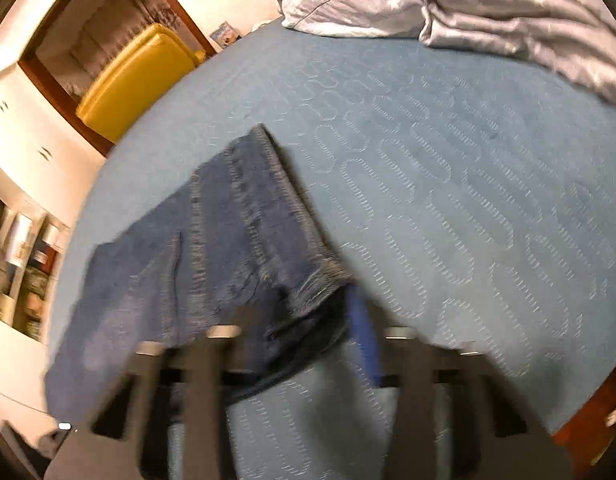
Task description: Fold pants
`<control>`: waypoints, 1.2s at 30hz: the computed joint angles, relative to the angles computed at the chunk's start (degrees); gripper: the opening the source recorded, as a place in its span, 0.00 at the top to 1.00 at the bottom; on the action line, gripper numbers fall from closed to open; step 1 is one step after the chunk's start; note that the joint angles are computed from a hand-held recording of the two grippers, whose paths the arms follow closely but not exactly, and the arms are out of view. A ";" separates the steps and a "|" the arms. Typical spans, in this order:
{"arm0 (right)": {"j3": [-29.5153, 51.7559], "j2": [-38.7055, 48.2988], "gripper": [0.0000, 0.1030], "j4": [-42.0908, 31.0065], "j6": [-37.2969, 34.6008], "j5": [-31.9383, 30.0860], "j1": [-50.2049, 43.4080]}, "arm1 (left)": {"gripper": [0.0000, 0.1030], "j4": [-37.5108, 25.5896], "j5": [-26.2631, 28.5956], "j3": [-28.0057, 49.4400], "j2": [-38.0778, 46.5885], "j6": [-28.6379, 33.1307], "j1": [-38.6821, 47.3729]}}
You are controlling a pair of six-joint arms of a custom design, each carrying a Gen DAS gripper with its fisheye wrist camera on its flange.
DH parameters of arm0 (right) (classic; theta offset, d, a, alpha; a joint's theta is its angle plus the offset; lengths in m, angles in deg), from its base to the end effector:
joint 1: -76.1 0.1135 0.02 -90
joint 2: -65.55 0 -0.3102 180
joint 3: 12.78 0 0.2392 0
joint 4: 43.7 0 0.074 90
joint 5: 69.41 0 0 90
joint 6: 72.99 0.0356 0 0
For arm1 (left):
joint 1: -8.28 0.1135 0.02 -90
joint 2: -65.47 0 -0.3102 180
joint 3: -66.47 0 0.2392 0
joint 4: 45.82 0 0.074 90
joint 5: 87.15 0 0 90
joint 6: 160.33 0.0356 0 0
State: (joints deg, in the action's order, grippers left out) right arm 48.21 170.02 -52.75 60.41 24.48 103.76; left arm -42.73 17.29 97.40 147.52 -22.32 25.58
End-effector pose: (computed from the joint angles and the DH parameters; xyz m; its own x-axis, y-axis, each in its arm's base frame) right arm 0.3002 0.1546 0.1623 -0.8039 0.3526 -0.4790 0.1730 0.9091 0.3789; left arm 0.1934 0.0509 0.1539 -0.5706 0.5762 -0.5852 0.4415 0.8161 0.3730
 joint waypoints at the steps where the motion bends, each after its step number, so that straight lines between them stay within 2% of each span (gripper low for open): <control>1: -0.40 -0.78 0.85 -0.27 0.20 -0.19 -0.04 | 0.99 -0.27 -0.26 -0.13 -0.70 0.23 -0.23; 5: 0.70 -1.94 0.87 -4.91 -2.39 5.22 3.26 | 0.99 -2.05 0.35 0.52 -0.61 -0.35 0.23; 7: 1.36 -0.65 0.87 -5.62 -2.75 6.85 3.97 | 0.99 0.31 -0.70 -0.42 1.45 -0.16 -0.60; 8: 1.75 -0.23 0.87 -6.00 -2.90 7.70 4.29 | 0.92 0.93 -0.49 -0.59 1.97 -0.16 -0.38; 10: 3.10 0.35 0.87 -7.75 -3.68 9.49 5.13 | 0.79 -3.45 1.52 1.30 1.77 -1.49 0.44; 12: 4.59 0.87 0.86 -9.97 -4.56 11.72 6.02 | 0.73 -8.70 4.03 3.57 0.11 -3.30 1.63; 13: 5.00 0.75 0.86 -10.77 -4.66 12.87 6.61 | 0.66 -11.15 5.46 4.70 -0.90 -4.35 2.53; 14: 5.07 0.44 0.80 -11.17 -4.50 13.42 6.99 | 0.60 -14.58 8.10 6.57 -1.87 -6.17 4.11; 17: 6.63 -0.45 0.65 -15.31 -3.31 18.43 9.17 | 0.57 -21.94 13.61 12.64 -1.05 -13.95 8.07; 18: 7.27 -0.72 0.53 -16.72 -3.15 20.22 10.15 | 0.57 -22.22 13.31 13.73 -0.25 -16.48 8.30; 19: 7.65 -1.19 0.46 -17.65 -2.91 21.86 11.18 | 0.57 -22.55 12.61 15.03 0.89 -19.32 8.43; 20: 8.17 -1.66 0.35 -18.49 -2.65 23.53 12.35 | 0.53 -23.80 12.05 17.19 3.04 -22.22 8.67; 22: 9.75 -1.72 0.29 -20.43 -2.40 24.69 13.77 | 0.43 -26.00 11.07 20.57 6.94 -26.68 8.94; 24: 12.30 -0.92 0.21 -22.50 -2.57 24.21 15.05 | 0.40 -28.51 8.91 23.60 11.24 -29.61 8.61; 28: 17.07 0.81 0.14 -25.45 -1.73 26.61 17.84 | 0.25 -26.65 1.61 23.49 13.79 -33.13 6.61; 30: 20.66 2.41 0.14 -28.50 -0.96 28.42 19.47 | 0.16 -24.40 2.38 22.03 13.30 -33.38 6.75; 32: 23.82 3.99 0.13 -31.55 -0.06 29.75 20.69 | 0.02 -22.31 2.16 20.83 13.19 -34.63 6.68; 36: 25.13 4.53 0.11 -31.05 1.08 31.61 22.23 | 0.02 -17.54 2.03 17.36 12.59 -34.17 6.26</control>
